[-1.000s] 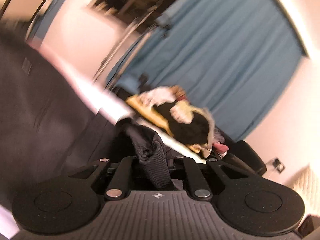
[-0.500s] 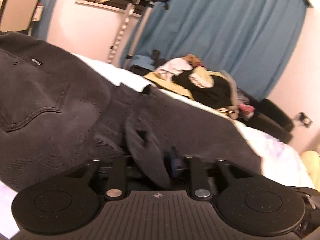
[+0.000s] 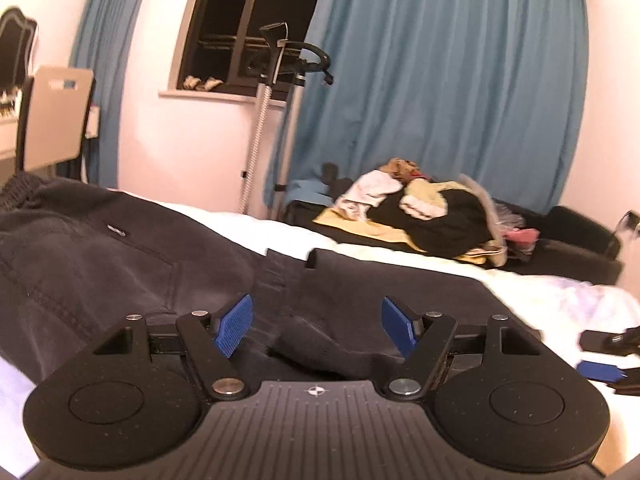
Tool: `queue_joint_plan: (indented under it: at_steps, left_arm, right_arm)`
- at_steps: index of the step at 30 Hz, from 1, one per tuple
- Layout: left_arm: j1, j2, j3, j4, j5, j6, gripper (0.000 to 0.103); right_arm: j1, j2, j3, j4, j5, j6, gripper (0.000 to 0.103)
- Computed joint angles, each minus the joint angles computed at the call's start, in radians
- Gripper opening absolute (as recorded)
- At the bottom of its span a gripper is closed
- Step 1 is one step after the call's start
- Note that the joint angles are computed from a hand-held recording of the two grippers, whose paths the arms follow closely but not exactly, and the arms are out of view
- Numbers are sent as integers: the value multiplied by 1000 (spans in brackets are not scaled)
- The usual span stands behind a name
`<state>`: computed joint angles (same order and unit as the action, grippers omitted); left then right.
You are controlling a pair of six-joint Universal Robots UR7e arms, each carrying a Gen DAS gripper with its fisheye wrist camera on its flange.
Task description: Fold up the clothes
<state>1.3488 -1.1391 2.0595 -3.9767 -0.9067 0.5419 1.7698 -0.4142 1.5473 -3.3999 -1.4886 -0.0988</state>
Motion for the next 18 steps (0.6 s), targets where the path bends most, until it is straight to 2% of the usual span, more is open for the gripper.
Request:
queue_joint_plan:
  at_steps: [2,4,6,8,11,14,16,17,18]
  left_arm:
    - [12,32,-42,16,48,-1,75]
    - [28,49,-71,67,85,-34,75]
    - [44,61,-88,111,96,-57,75]
    - [46,82,-103,100,108,-32,78]
    - [48,90,-113,97,99,-40,81]
    - [55,93,-112,88,82,-29,82]
    - [57,96,-113,84,80,-25,82]
    - [56,97,-113,81,82,-26,83]
    - [55,99,-113,77,83,-21,83]
  right_arm:
    - [-17,27,-19,-21,31,64,82]
    - [-28,48,-40,-14,59,89,83]
    - [-22,73,-71,9,24,59,83]
    - [-17,99,-100,30,-29,29,83]
    - [-19,134,-135,25,-15,37,85]
    - [-7,147,-162,40,64,10,84]
    - [-8,157,-168,0,167,-32,85]
    - [-16,161,-169,-20,224,-26,85]
    - [-24,169,-177,-27,239,-1,85]
